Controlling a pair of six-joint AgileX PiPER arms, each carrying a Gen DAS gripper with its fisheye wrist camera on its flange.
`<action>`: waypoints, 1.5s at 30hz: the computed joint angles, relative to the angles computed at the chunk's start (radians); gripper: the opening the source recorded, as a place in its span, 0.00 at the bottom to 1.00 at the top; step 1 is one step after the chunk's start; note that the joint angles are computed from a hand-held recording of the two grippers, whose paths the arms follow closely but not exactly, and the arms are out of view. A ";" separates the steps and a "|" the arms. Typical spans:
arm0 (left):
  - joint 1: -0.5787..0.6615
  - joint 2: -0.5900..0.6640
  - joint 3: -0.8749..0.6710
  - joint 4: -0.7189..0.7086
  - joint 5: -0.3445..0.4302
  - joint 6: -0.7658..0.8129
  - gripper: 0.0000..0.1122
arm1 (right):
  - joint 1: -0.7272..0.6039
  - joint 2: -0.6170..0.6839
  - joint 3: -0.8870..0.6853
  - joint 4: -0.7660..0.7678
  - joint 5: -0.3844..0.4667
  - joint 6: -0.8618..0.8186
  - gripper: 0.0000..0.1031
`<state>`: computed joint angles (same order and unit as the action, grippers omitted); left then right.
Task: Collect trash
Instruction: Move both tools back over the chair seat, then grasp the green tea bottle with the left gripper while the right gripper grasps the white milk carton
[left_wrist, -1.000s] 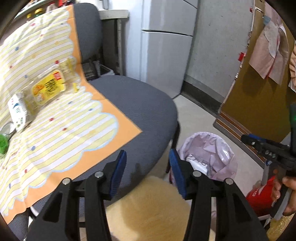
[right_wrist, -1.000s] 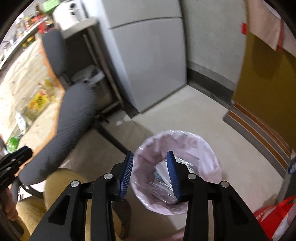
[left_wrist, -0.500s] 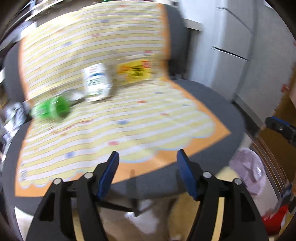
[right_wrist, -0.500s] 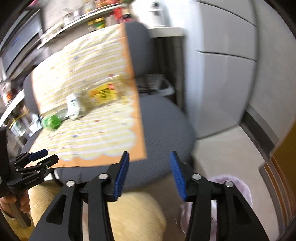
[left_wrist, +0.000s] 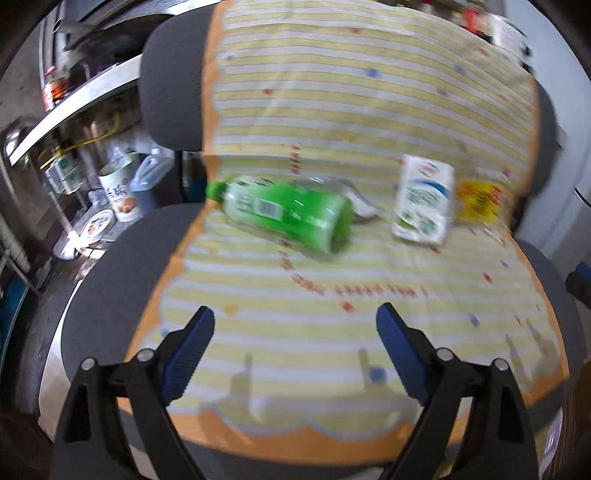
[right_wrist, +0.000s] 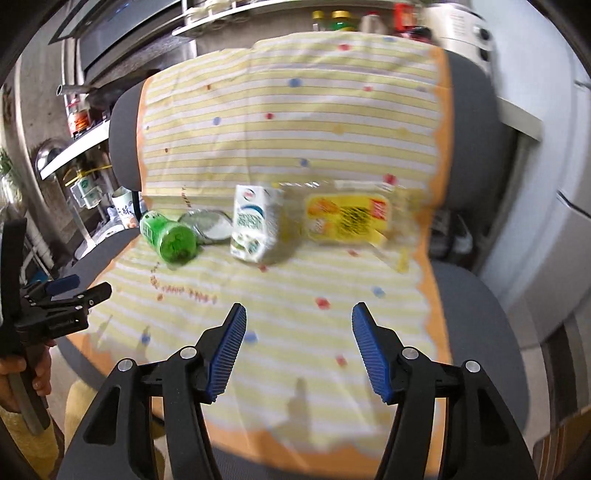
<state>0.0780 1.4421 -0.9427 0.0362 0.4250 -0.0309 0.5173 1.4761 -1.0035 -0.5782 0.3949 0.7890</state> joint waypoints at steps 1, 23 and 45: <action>0.011 0.035 -0.040 -0.002 0.005 -0.008 0.79 | -0.009 0.032 -0.029 0.019 -0.009 -0.027 0.59; -0.028 0.679 -0.854 0.178 0.335 -0.410 0.79 | -0.163 0.639 -0.697 0.815 0.085 -0.819 0.56; 0.017 0.195 -0.220 -0.155 0.176 0.154 0.49 | -0.082 0.228 -0.245 0.673 -0.004 -0.651 0.18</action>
